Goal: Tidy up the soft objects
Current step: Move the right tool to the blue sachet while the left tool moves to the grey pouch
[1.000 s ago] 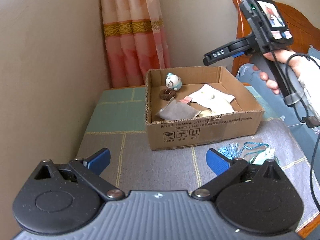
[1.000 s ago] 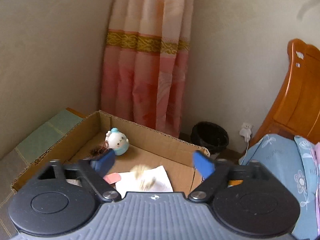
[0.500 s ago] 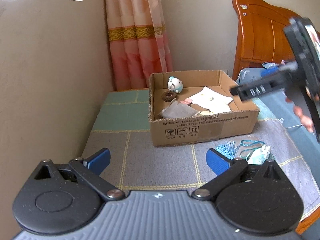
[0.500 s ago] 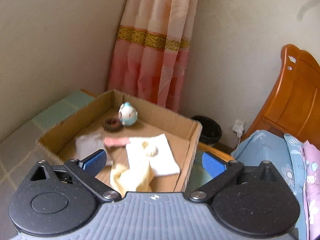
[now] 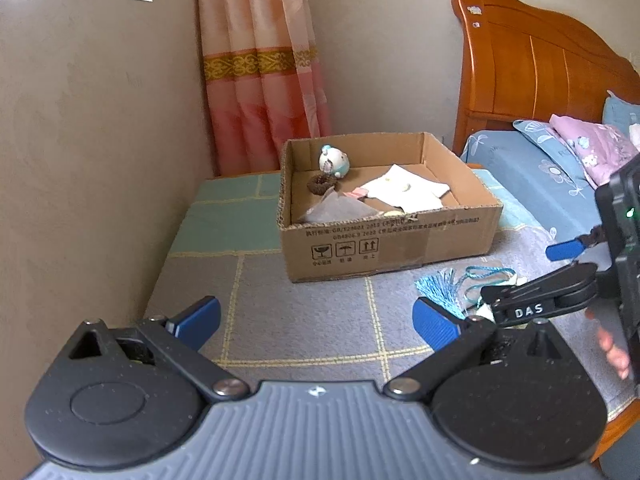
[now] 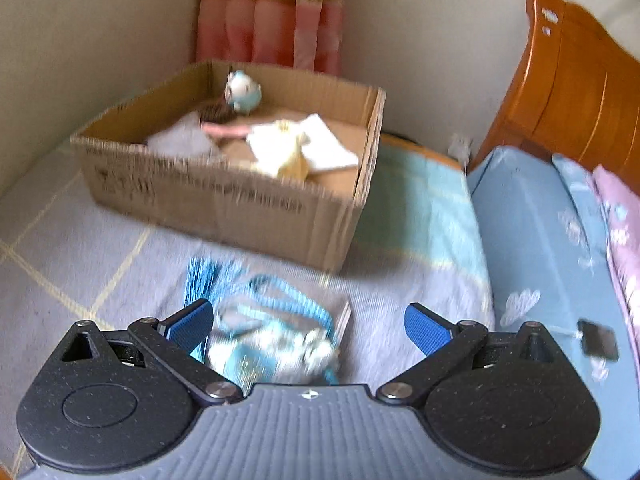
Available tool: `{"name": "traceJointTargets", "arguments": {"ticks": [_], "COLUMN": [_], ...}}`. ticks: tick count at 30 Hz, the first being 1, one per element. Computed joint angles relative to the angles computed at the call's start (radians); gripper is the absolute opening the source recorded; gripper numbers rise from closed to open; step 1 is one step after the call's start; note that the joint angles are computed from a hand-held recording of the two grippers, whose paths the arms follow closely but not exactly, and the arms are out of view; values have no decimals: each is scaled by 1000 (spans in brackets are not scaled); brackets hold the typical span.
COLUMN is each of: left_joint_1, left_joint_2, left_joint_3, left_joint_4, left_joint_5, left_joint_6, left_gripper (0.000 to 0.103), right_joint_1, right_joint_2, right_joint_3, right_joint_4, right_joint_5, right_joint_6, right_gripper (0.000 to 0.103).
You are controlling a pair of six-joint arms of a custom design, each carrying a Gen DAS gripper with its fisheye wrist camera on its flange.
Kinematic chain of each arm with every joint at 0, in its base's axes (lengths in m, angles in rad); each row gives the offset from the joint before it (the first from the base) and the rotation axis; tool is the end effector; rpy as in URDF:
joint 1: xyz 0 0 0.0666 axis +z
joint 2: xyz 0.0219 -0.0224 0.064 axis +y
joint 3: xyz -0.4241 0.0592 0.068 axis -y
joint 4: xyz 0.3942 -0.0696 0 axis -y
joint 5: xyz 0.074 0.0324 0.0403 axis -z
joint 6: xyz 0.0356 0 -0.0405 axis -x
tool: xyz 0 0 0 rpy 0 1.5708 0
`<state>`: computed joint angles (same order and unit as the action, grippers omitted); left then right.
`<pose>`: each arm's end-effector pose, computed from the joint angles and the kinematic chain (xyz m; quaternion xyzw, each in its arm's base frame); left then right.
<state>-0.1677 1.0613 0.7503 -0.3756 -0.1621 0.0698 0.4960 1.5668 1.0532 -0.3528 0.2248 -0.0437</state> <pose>0.3302 -0.0505 0.3440 0.0095 0.9015 0.0221 0.4321 0.4453 0.2315 0.2783 -0.1714 0.9176 -0.0101 0.3584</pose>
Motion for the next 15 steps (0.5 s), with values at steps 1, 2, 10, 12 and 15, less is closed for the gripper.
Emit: {"name": "traceJointTargets", "arguments": {"ticks": [1, 2, 10, 12, 15], "left_joint_1": [0, -1, -4, -5, -8], "left_joint_2": [0, 1, 4, 8, 17], "left_joint_3": [-1, -3, -9, -8, -6], "left_joint_4": [0, 0, 2, 6, 12], "left_joint_5": [3, 6, 15, 20, 24], "left_joint_6": [-1, 0, -6, -9, -14], "left_gripper": [102, 102, 102, 102, 102], "right_joint_1": [2, 3, 10, 8, 0], "right_joint_2": [4, 9, 53, 50, 35], "right_joint_3": [-3, -1, 20, 14, -6], "right_joint_4": [-2, -8, -44, -50, -61], "right_joint_5": [3, 3, 44, 48, 47], "right_joint_6": [-12, -23, -77, -79, -82], "right_gripper": [103, 103, 103, 103, 103]}}
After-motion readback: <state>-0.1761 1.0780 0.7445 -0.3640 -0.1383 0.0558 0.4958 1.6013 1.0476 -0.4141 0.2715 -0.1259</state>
